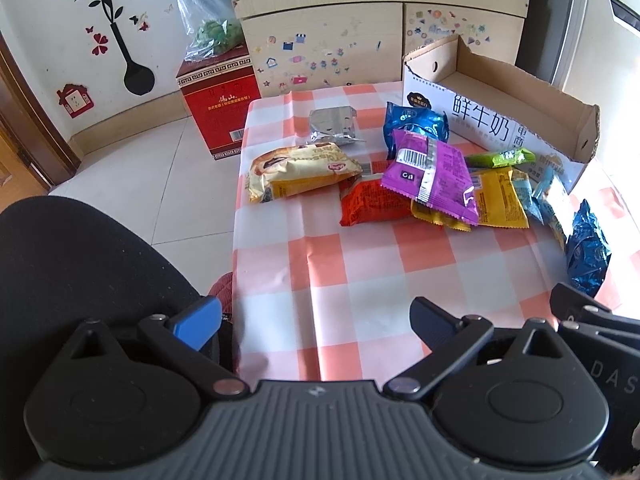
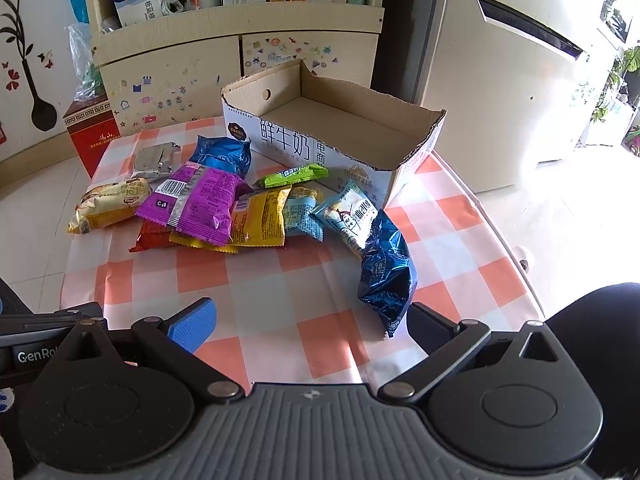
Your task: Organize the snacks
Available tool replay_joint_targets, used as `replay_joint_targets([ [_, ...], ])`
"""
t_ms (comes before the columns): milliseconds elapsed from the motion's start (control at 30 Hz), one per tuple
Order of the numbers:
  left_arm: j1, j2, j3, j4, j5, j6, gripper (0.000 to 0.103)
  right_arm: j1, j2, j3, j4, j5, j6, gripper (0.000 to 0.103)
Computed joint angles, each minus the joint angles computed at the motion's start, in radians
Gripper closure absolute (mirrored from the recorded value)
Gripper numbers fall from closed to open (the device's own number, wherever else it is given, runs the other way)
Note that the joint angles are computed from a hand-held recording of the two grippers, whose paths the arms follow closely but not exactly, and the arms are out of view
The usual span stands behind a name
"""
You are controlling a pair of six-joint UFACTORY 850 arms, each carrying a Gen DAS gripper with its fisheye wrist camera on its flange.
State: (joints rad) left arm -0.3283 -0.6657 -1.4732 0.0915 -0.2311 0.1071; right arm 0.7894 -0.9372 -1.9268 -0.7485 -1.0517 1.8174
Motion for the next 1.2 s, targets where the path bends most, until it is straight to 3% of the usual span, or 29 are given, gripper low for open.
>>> replay_joint_targets([
  [867, -0.007, -0.024, -0.019, 0.003, -0.02, -0.01, 0.004, -0.008, -0.012, -0.007, 0.035, 0.0, -0.014, 0.0],
  [1000, -0.002, -0.033, -0.031, -0.059, -0.032, 0.045, 0.004, -0.009, -0.005, 0.007, 0.021, 0.018, 0.001, 0.0],
  [1133, 0.015, -0.042, -0.048, -0.265, -0.042, 0.239, 0.003, -0.01, 0.042, 0.091, -0.055, 0.098, 0.087, 0.0],
  [1200, 0.022, -0.052, -0.063, -0.296, -0.045, 0.26, 0.003, -0.01, 0.069, 0.138, -0.101, 0.133, 0.147, 0.0],
])
